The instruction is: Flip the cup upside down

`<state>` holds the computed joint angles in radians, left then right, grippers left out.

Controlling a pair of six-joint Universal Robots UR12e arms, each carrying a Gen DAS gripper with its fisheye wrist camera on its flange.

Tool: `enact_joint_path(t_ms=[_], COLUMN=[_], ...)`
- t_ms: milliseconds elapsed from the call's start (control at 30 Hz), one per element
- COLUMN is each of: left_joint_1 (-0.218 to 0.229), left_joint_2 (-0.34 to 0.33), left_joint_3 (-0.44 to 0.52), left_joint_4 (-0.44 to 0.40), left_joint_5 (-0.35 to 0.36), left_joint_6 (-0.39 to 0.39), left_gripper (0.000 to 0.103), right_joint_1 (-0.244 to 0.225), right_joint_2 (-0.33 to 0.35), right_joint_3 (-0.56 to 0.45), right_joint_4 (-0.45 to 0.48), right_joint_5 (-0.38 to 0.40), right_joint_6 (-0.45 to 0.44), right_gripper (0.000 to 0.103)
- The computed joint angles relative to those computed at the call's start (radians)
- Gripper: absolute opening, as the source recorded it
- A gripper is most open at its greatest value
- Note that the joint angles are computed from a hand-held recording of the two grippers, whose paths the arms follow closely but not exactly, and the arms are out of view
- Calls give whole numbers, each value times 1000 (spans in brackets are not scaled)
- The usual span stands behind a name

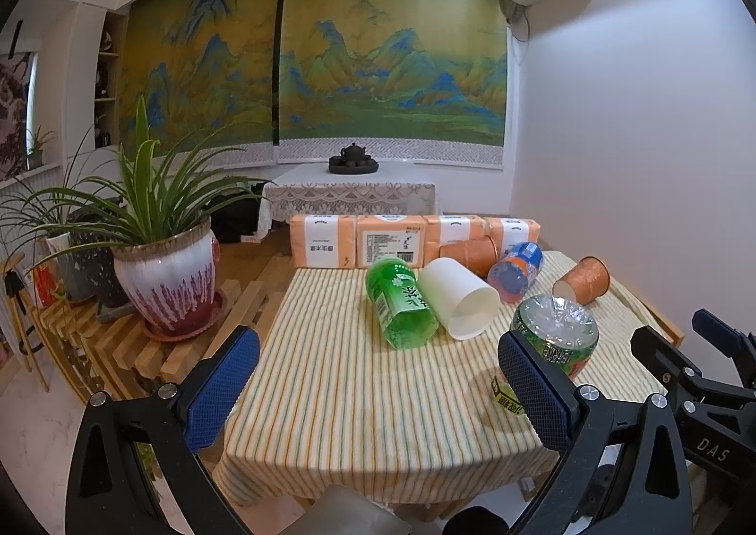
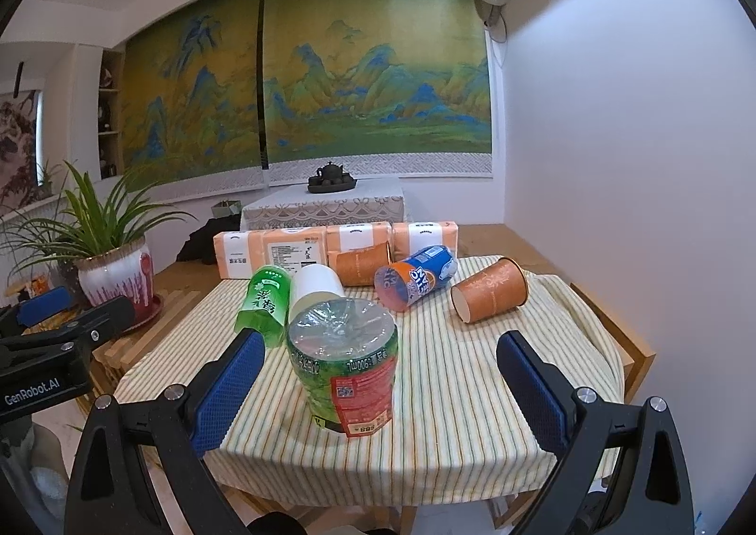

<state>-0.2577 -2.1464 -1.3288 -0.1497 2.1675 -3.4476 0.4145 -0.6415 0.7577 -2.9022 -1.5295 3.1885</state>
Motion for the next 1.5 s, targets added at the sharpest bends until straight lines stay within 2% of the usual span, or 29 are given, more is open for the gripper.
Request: enact_joint_path(t_ms=[1500], left_joint_1=[3], left_joint_2=[-6], left_joint_3=[5], left_joint_4=[1], left_joint_5=[-10], left_joint_6=[4], left_gripper=[102], right_joint_1=[-4], right_joint_2=[3], right_joint_3=[-1], right_joint_4=[12], right_joint_5=[5], right_joint_6=[3], right_gripper=[97])
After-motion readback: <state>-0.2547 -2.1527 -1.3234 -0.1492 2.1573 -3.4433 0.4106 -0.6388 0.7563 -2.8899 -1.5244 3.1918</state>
